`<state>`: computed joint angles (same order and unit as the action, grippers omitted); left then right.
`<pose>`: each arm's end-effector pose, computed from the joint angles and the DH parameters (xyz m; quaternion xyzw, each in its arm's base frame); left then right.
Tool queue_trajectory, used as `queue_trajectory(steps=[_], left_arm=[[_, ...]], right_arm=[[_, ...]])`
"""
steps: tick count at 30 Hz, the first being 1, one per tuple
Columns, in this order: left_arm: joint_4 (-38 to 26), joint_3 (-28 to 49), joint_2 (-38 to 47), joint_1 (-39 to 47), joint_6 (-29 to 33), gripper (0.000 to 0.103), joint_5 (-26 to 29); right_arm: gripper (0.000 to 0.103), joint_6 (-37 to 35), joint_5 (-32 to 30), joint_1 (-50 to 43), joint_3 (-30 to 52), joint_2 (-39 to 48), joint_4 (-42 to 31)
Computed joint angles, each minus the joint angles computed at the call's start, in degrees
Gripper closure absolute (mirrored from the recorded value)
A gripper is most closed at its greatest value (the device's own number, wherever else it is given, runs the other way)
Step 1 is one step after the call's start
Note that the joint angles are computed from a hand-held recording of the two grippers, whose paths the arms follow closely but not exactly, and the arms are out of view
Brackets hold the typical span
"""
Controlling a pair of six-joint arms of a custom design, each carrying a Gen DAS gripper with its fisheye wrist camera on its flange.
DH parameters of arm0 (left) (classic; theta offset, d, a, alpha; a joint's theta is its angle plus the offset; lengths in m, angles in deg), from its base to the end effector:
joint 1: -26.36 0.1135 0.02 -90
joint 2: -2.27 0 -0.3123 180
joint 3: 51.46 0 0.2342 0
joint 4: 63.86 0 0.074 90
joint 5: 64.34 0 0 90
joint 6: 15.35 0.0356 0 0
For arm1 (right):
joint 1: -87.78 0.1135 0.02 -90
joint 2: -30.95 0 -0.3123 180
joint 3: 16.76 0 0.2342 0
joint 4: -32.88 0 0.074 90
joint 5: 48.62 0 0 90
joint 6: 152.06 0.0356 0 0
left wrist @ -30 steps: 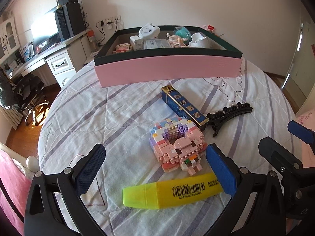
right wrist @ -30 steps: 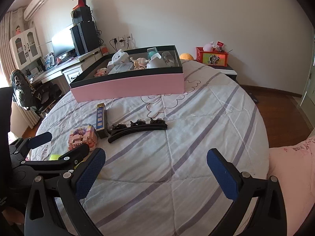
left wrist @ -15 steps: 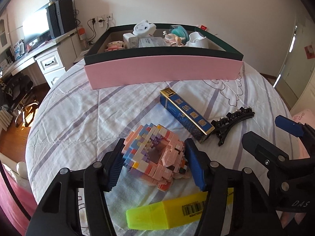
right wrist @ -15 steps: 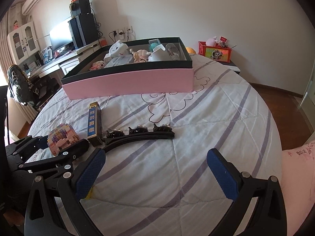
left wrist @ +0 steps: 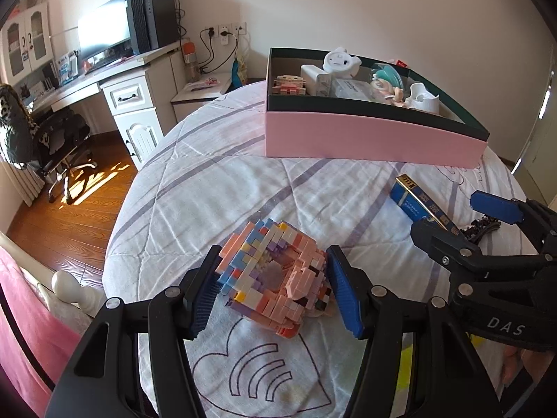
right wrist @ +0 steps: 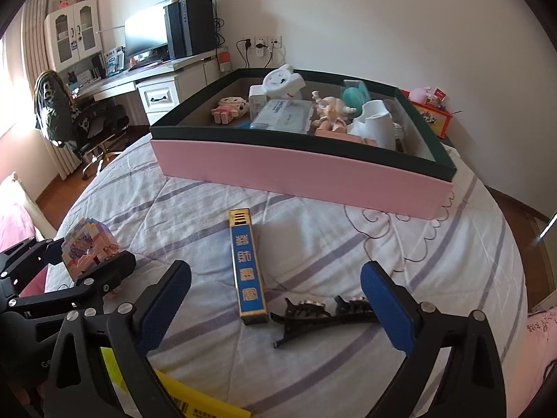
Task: Organize rigid objects
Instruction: 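Grasp the pink pixel-block cube with the left tool while the right grasps the blue printed box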
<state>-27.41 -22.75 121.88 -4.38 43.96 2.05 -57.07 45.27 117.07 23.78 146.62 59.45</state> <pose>0.2072 -0.1066 0.0641 -0.0620 0.9321 0.0149 0.3564 0.2522 0.1387 0.0865 -0.1850 0.9164 0.0739 0.3472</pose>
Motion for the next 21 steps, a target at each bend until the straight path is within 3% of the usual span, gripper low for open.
queue_trajectory(steps=[2, 4, 6, 8, 9, 15, 21], left_arm=[[1.89, -0.59, 0.47, 0.92, 1.15, 0.042, 1.20], [1.80, 0.06, 0.57, 1.09, 2.16, 0.042, 1.64], [1.39, 0.77, 0.73, 1.32, 3.03, 0.042, 2.18], [1.25, 1.21, 0.96, 1.37, 3.31, 0.042, 2.42], [1.01, 1.54, 0.92, 1.25, 3.34, 0.042, 2.50], [1.34, 0.85, -2.51, -0.46, 4.25, 0.043, 2.40], [-3.11, 0.39, -12.44, -6.01, 2.81, 0.046, -3.34]], right_arm=[[0.022, -0.58, -0.41, 0.67, 1.88, 1.06, -2.28], [0.043, -1.47, -1.38, 1.25, 3.57, 2.65, -4.12], [0.051, -2.45, -1.56, 1.79, 3.99, 2.91, -4.29], [0.080, -3.47, -2.66, 1.88, 3.58, 2.04, -4.19], [0.086, -4.15, -2.45, 2.17, 3.90, 1.93, -4.98], [0.087, -3.60, -4.58, 0.65, 1.03, -0.43, -1.79], [0.087, -1.15, -4.15, -0.62, -6.76, -8.92, 6.00]])
